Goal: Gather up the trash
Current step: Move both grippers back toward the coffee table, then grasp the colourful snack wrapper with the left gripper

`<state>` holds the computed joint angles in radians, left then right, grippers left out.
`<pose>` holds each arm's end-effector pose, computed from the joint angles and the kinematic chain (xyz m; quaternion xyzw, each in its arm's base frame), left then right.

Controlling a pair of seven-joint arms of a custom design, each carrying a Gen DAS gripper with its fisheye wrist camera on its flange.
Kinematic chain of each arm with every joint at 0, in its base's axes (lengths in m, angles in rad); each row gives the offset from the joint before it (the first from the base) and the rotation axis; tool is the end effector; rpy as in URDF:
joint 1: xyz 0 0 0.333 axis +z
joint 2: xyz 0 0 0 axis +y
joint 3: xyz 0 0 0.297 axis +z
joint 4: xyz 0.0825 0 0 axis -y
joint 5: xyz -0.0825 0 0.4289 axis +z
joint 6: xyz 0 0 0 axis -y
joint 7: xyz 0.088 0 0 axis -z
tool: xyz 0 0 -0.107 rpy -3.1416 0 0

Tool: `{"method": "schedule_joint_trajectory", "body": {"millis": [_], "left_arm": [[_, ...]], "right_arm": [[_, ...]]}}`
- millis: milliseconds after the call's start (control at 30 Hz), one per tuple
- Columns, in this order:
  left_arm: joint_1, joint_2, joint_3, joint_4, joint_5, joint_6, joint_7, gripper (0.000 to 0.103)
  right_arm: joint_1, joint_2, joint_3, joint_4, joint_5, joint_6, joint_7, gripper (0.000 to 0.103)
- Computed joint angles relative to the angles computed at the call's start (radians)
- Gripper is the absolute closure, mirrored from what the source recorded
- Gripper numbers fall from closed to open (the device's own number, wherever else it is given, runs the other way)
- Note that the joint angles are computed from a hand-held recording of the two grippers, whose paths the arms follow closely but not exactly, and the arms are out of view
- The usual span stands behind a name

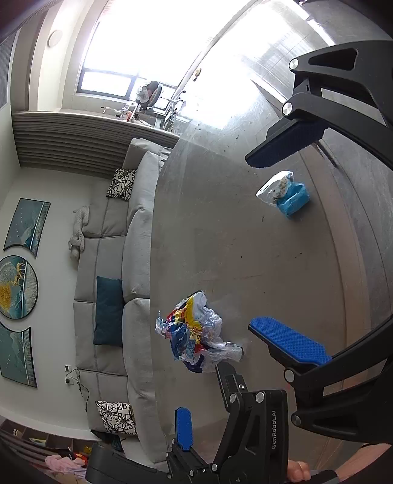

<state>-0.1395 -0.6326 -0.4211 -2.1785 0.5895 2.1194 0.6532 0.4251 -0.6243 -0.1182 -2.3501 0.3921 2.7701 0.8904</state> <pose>0.3846 -0.2650 0.6568 -0.6833 0.5696 -0.2058 0.4079 0.4546 0.1144 0.6531 -0.7736 0.3677 -0.2926 0.4250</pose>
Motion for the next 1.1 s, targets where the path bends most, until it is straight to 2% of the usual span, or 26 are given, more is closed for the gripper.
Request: {"method": "schedule_joint_trajectory", "body": {"millis": [133,233,400,633,800,900,933,1100], "left_arm": [[0.028,0.017,0.017,0.003,0.029,0.032,0.002,0.009],[0.061,0.049,0.015,0.019,0.071,0.030,-0.004,0.009],[0.077,0.100,0.065,0.028,0.058,0.060,0.026,0.009],[0.087,0.174,0.100,0.041,0.036,0.075,0.032,0.009],[0.079,0.208,0.099,0.058,0.047,0.077,0.045,0.040],[0.068,0.218,0.102,0.062,0.048,0.079,0.062,0.067],[0.067,0.221,0.099,0.064,0.053,0.072,0.062,0.095],[0.058,0.197,0.076,0.049,0.103,0.065,0.036,0.098]], "right_arm": [[0.049,0.096,-0.011,0.080,0.040,0.022,-0.028,0.005],[0.057,0.175,0.000,0.141,0.061,0.039,-0.044,0.005],[0.035,0.265,0.027,0.218,0.094,0.027,-0.061,0.005],[0.017,0.290,0.050,0.230,0.136,0.029,-0.120,0.005],[0.008,0.285,0.056,0.217,0.150,0.025,-0.143,0.005],[0.006,0.274,0.056,0.210,0.160,0.022,-0.147,0.005],[0.005,0.271,0.055,0.207,0.162,0.023,-0.148,0.005],[-0.001,0.253,0.054,0.194,0.162,0.019,-0.143,0.005]]}}
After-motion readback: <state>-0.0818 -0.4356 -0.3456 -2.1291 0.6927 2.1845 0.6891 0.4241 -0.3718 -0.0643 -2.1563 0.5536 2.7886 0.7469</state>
